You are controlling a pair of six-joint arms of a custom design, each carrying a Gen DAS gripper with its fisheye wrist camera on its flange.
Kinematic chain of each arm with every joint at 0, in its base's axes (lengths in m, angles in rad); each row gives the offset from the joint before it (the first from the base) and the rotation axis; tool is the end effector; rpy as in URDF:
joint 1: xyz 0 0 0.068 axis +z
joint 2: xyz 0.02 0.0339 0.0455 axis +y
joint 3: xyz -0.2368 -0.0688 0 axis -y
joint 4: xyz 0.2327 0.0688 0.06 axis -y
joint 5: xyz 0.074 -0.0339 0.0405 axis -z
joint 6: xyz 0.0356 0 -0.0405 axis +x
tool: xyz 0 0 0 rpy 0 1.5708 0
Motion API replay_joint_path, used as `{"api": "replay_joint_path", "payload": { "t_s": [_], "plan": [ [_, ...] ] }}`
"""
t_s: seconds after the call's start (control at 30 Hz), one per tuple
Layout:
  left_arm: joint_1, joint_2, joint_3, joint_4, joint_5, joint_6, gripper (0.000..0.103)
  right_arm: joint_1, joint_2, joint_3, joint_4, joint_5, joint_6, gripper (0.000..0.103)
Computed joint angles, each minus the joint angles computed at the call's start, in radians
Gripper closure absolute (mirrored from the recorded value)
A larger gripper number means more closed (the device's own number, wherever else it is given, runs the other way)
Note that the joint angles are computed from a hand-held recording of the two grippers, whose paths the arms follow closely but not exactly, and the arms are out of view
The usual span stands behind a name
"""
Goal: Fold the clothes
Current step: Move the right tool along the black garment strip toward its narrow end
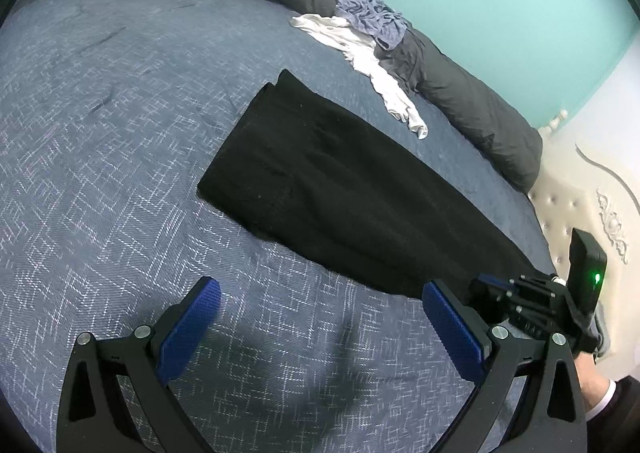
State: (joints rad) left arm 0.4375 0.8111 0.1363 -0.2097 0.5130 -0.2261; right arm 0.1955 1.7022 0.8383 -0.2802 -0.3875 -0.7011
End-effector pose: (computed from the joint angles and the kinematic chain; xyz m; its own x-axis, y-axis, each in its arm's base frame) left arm 0.1366 0.0446 0.1054 -0.6633 -0.5259 -0.5324 -0.2423 0.8241 -0.5121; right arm 0.2839 0.0699 0.1129 -0.4674 -0.7014 -0.5381 -0.8307 0.5567 -0.0041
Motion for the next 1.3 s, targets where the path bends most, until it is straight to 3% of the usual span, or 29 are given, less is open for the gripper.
{"api": "replay_joint_path", "payload": {
  "t_s": [0.17,0.27,0.37,0.47,0.5,0.57,0.6,0.67,0.77,1.03,1.2,1.3],
  "plan": [
    [0.002,0.013,0.000,0.012,0.005,-0.001,0.000,-0.020,0.056,0.097,-0.047,-0.055,0.060,0.099],
    [0.004,0.022,0.000,0.018,0.007,0.000,0.000,-0.036,0.143,0.213,-0.165,-0.094,0.079,0.099],
    [0.005,0.026,0.000,0.020,0.010,0.001,0.000,-0.030,0.155,0.215,-0.152,-0.029,0.086,0.099],
    [0.006,0.029,-0.001,0.023,0.013,0.000,0.000,-0.076,0.108,0.185,-0.152,-0.100,0.100,0.098],
    [0.006,0.029,-0.001,0.023,0.014,-0.002,0.000,-0.099,0.091,0.176,-0.159,-0.138,0.102,0.097],
    [0.000,0.033,0.000,0.027,0.012,-0.005,0.000,-0.137,0.061,0.153,-0.183,-0.203,0.065,0.083],
    [-0.005,0.035,0.000,0.030,0.009,-0.008,0.000,-0.144,0.056,0.148,-0.198,-0.216,0.042,0.072],
    [-0.017,0.034,-0.002,0.033,0.003,-0.013,0.000,-0.139,0.058,0.134,-0.203,-0.181,0.001,0.070],
    [-0.030,0.032,-0.004,0.034,-0.008,-0.017,0.000,-0.112,0.112,0.122,-0.133,-0.039,0.006,0.070],
    [-0.020,0.053,-0.002,0.049,0.002,-0.012,0.000,-0.235,0.116,0.138,-0.053,-0.062,0.069,0.071],
    [-0.021,0.051,-0.004,0.050,0.002,-0.016,0.000,-0.367,0.255,0.313,-0.096,-0.091,0.178,0.060],
    [-0.031,0.071,-0.002,0.066,-0.001,-0.023,0.000,-0.415,0.331,0.393,-0.169,-0.108,0.158,0.060]
  ]
}}
